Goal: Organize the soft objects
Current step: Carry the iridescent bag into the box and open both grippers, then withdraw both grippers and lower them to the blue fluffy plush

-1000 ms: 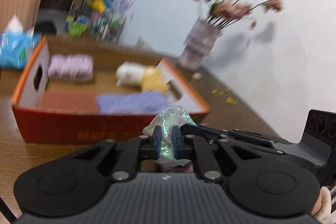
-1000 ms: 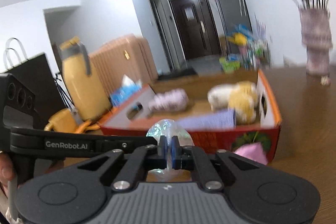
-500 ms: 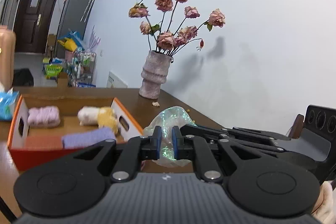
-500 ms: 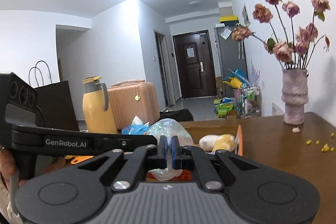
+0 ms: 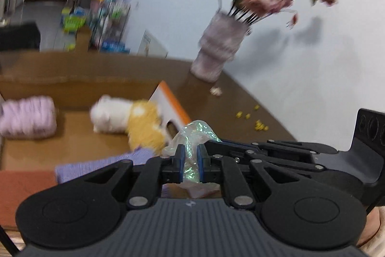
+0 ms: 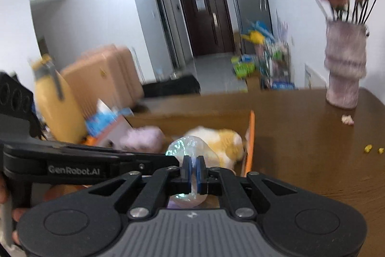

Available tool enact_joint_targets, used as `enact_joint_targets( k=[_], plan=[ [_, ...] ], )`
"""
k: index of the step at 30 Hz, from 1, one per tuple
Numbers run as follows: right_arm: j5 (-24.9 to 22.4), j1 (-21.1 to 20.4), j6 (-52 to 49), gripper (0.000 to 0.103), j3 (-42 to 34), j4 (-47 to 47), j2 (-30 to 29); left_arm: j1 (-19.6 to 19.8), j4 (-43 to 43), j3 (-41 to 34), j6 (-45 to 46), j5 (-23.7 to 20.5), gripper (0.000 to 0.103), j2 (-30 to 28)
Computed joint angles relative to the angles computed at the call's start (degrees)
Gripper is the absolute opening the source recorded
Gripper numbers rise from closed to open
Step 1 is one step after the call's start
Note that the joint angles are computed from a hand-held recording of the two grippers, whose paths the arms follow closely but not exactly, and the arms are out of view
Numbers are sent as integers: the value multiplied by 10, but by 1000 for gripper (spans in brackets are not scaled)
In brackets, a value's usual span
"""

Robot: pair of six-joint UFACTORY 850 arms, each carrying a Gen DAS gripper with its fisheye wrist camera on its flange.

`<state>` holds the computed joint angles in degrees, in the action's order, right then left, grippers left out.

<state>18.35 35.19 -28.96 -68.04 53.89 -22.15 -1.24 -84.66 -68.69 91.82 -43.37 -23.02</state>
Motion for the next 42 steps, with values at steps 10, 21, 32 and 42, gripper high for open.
enact_joint_targets(
  k=[10,21,32,42],
  plan=[
    [10,5,-321,12,-63,300,-72,-13,64,-33,-71,46,20,-53],
    [87,41,-321,42,-5,285,26,25,-35,72,80,55,40,96],
    [210,132,-272,56,63,246,127,99,-227,232,323,85,85,291],
    [426,290,-144,72,185,191,156,235,-402,472,548,-18,100,474]
  ],
)
